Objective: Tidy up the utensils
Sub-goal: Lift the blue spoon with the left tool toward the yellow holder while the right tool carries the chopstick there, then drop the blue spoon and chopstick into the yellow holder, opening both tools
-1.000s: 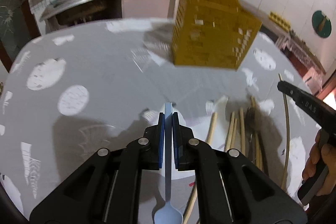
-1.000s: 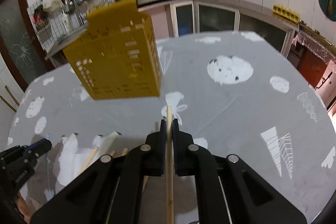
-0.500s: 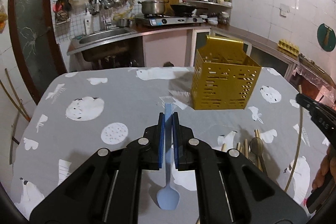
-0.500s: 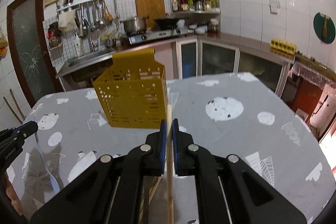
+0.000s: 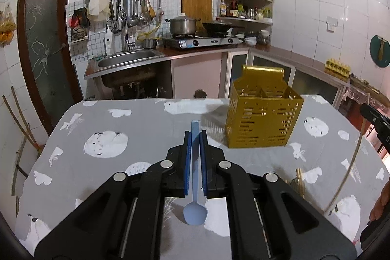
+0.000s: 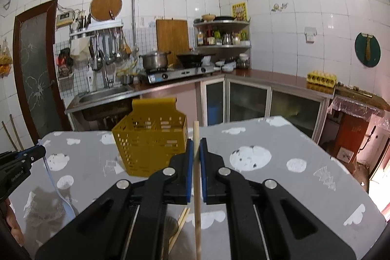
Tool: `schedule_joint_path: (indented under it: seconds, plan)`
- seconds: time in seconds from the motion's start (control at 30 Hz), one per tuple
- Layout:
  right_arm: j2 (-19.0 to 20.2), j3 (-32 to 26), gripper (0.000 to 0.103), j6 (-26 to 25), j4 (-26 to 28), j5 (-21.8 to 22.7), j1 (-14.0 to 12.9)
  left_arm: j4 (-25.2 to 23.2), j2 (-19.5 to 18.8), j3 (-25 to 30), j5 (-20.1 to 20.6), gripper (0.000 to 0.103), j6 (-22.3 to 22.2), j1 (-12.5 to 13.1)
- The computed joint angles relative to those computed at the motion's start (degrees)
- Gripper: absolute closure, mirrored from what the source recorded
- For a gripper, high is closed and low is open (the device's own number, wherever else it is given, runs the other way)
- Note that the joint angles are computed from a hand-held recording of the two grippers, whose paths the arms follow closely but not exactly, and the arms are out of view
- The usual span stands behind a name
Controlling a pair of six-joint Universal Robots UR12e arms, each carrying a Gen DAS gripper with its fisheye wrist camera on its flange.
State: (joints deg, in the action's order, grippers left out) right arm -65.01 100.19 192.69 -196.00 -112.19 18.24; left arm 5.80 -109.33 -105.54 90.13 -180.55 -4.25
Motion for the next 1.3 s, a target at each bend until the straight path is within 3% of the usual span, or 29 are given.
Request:
schedule_joint_path:
  seconds: [0.47, 0.77, 0.93, 1.07, 1.3]
  plan:
    - [1.0, -4.2, 0.097, -2.9, -1.6, 0.9, -1.2, 1.8, -1.9, 4.8, -2.5, 0.097, -1.5, -0.2]
    - [2.5, -11.2, 0.097, -4.5, -1.0, 3.2, -1.6, 1.2, -3.7, 12.7, -6.3, 0.097, -3.1, -0.9]
    - [4.1, -16.5, 0.097, -3.9, 0.0, 3.9, -2.1, 0.2, -6.3, 18.9, -7.5, 0.097, -4.9, -1.5]
    - [5.9, -20.2, 0.097, -2.3, 1.8, 5.0, -2.6, 0.5, -9.5, 23.6, -6.1, 0.097, -4.8, -2.5]
    - [10.2, -24.1, 0.097, -1.4, 5.9, 6.4, -3.6, -4.7, -15.3, 29.1, -4.4, 0.097, -3.3, -3.5]
